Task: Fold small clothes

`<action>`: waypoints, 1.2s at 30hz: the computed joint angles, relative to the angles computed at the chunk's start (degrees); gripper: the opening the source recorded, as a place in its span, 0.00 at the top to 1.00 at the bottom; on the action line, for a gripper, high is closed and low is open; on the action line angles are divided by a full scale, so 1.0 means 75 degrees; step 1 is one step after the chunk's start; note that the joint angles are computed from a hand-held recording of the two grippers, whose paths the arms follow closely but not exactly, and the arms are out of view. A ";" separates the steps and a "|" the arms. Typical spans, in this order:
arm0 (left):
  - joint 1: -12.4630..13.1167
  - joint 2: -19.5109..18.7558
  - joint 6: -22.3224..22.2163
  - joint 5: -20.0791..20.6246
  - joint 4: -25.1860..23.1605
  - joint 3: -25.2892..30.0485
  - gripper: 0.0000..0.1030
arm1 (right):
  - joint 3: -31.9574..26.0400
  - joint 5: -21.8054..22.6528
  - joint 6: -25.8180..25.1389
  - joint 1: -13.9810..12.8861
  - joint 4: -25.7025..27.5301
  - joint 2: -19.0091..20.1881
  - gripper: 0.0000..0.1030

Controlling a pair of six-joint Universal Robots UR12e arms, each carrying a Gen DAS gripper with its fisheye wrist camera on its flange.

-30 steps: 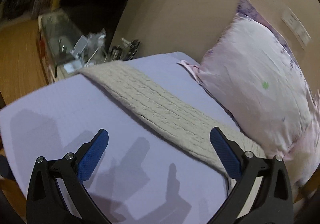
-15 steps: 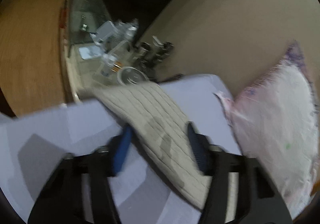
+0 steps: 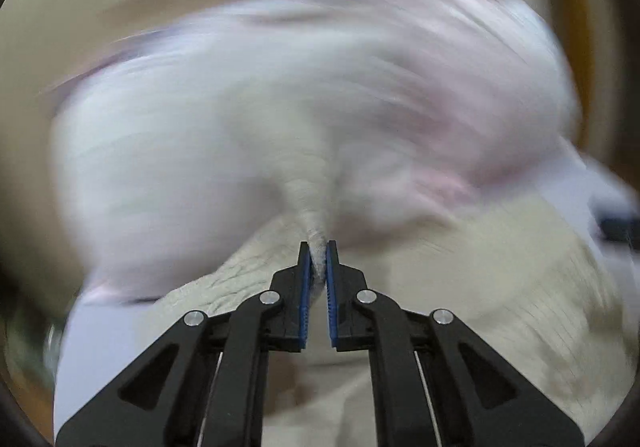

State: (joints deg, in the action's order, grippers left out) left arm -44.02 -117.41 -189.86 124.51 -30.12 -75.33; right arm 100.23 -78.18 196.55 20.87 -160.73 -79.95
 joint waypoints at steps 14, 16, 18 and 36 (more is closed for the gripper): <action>-0.0039 0.2287 -0.3781 -0.0549 -0.1000 -0.2907 0.35 | 0.1561 0.1156 0.0248 -0.0851 0.1689 -0.1378 0.27; 0.0033 0.2755 -0.4774 -0.1186 -0.1034 -0.3532 0.35 | 0.1814 0.1420 0.0325 -0.0890 0.1840 -0.1550 0.37; 0.0038 0.2977 -0.5169 -0.1599 -0.0715 -0.3964 0.35 | 0.2139 0.1686 0.0387 -0.0890 0.1546 -0.1764 0.39; -0.0535 0.3348 -0.6475 -0.3690 0.1922 -0.5189 0.80 | 0.3222 0.5000 0.0904 -0.1035 0.0372 -0.2241 0.91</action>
